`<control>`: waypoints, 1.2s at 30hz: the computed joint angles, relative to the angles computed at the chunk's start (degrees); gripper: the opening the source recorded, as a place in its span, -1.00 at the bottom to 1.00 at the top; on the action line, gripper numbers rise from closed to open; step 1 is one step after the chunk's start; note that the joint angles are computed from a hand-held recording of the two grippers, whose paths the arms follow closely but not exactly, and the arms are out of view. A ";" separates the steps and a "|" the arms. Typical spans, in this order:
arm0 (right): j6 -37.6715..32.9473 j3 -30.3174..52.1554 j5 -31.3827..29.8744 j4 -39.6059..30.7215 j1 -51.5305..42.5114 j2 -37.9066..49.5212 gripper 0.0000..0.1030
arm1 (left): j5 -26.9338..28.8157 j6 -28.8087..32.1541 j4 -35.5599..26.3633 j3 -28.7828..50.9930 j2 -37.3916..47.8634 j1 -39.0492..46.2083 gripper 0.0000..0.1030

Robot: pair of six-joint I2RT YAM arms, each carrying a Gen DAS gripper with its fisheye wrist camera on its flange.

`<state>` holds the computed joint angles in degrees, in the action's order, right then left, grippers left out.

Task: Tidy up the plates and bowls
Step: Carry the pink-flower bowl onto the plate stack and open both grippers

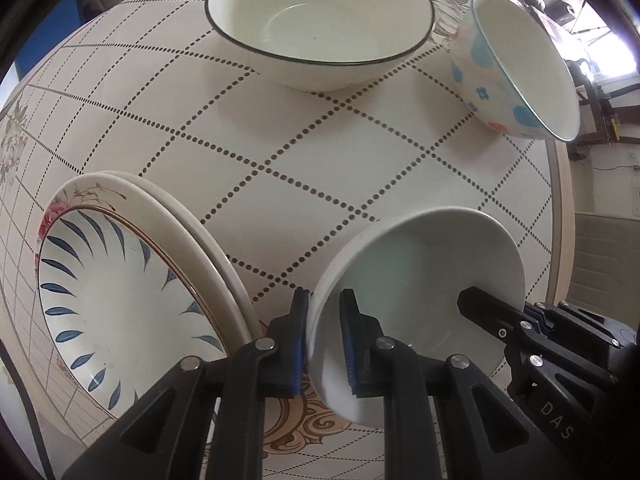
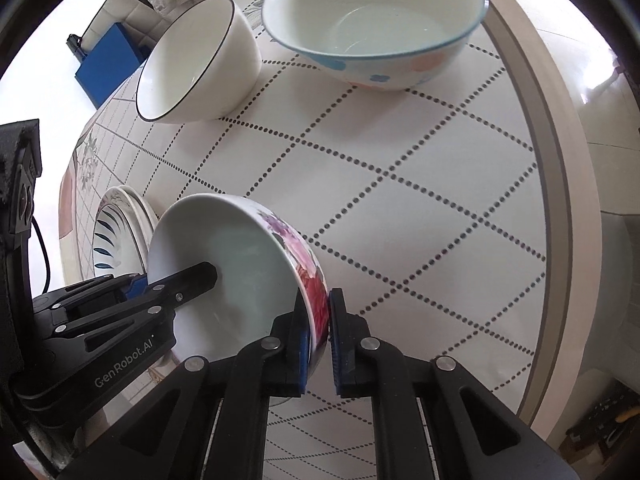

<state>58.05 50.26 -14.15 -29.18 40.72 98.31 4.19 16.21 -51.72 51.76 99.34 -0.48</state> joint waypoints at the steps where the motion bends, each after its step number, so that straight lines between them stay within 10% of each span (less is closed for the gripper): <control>1: -0.63 1.07 -0.38 -0.09 -0.26 1.36 -0.80 | -0.17 0.44 -0.06 0.29 0.69 0.62 -0.74; 13: -3.53 6.34 -0.65 -1.94 0.31 7.83 -0.80 | -0.48 4.03 -0.64 2.18 3.47 4.60 -0.72; 27: -2.16 3.05 0.32 -8.07 -4.04 -5.92 -0.61 | 7.27 6.64 -20.30 24.92 0.00 12.32 -0.53; 33: -1.03 8.88 -1.02 -6.42 -9.00 -5.20 0.06 | 7.98 -1.01 -21.07 38.63 12.00 7.49 -0.52; 36: 0.65 12.27 -4.82 -2.82 -11.76 -1.22 0.07 | 7.15 -1.37 -21.57 45.06 18.47 6.42 -0.52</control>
